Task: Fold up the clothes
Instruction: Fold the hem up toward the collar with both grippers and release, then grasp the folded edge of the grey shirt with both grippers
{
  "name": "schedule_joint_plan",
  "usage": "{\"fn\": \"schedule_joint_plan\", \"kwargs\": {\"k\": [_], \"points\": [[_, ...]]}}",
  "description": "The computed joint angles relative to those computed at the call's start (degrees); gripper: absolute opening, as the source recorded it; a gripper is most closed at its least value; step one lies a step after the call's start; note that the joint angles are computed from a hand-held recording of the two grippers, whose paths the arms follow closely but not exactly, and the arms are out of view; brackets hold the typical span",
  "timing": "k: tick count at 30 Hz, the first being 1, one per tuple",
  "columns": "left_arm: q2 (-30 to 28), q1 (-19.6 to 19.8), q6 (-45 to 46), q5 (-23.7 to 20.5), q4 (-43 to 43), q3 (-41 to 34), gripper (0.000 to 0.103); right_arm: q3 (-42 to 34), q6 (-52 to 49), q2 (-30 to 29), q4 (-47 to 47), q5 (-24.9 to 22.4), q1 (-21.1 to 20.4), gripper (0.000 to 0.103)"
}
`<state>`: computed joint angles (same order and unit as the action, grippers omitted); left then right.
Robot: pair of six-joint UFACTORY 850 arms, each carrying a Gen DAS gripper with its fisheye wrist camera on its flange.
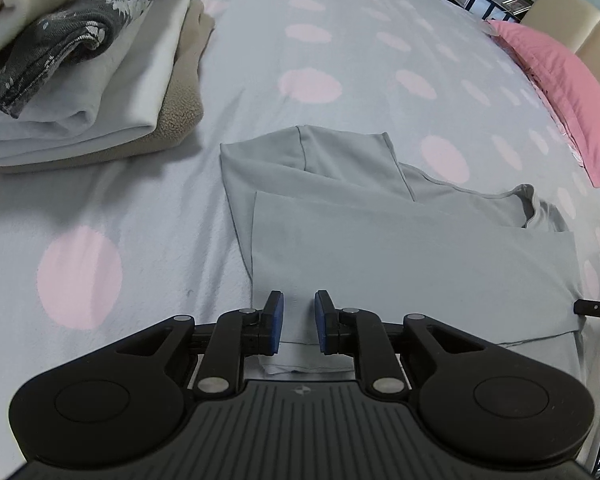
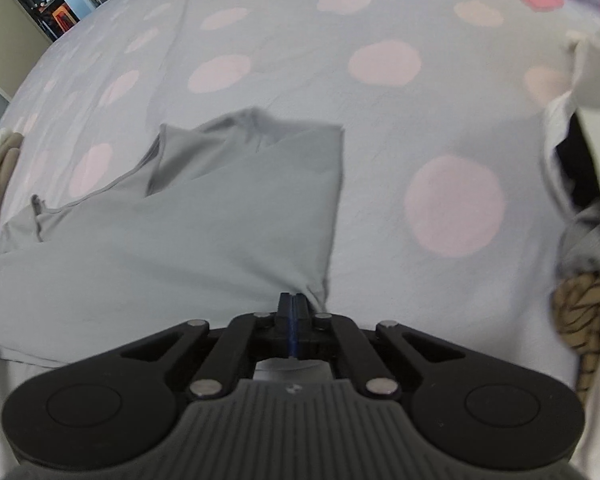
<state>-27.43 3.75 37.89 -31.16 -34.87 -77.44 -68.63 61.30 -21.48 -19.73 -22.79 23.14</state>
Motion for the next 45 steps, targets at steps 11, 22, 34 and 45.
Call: {"fn": "schedule_joint_plan", "kwargs": {"k": [11, 22, 34, 45], "points": [[4.0, 0.9, 1.4, -0.1, -0.6, 3.5, 0.042, 3.3, 4.1, 4.7, -6.1, -2.1, 0.6, 0.028], [10.6, 1.5, 4.8, -3.4, 0.9, 11.2, 0.042, 8.1, -9.7, 8.0, 8.2, -2.4, 2.7, 0.046], [16.5, 0.5, 0.9, -2.8, 9.1, 19.7, 0.042, 13.1, -16.7, 12.0, 14.0, -5.5, 6.3, 0.046], [18.8, 2.6, 1.5, -2.5, 12.0, 24.4, 0.042, 16.9, -19.0, 14.3, 17.1, -5.8, 11.2, 0.045]]}}
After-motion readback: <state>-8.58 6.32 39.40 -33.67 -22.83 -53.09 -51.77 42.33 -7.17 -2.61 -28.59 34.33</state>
